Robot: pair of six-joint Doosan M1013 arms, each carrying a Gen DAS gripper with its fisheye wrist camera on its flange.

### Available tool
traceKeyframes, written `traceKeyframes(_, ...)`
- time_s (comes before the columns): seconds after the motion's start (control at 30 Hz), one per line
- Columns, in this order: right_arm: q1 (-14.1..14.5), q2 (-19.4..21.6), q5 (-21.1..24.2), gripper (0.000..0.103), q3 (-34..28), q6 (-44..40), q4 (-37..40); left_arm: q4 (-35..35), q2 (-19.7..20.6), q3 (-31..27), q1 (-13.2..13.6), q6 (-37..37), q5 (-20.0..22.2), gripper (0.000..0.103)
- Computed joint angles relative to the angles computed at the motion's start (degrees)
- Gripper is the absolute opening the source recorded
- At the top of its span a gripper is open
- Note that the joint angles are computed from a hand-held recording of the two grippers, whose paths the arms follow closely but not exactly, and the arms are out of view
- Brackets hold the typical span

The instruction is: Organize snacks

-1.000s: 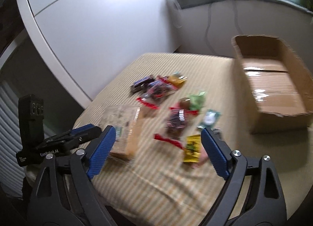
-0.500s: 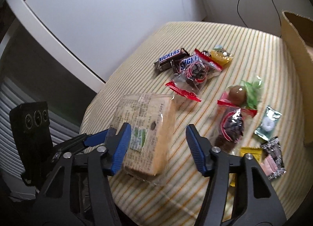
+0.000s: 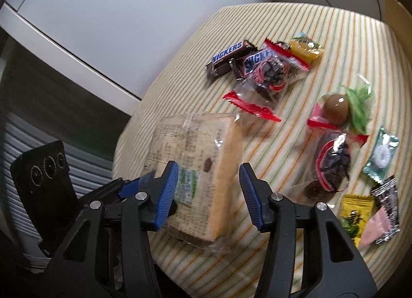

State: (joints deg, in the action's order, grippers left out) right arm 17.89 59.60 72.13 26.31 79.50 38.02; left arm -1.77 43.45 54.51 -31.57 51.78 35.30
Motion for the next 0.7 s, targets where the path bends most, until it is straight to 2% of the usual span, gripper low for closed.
traceKeyframes(0.3, 0.7, -0.9, -1.5, 0.051, 0.8, -1.5, -2.0, 1.8, 0.1, -0.9, -0.5, -0.3, 0.7, 0.051)
traceKeyframes(0.7, -0.7, -5.8, -6.9, 0.051, 7.0, -5.0, -1.2, 5.3, 1.7, -6.0, -1.4, 1.1, 1.8, 0.051)
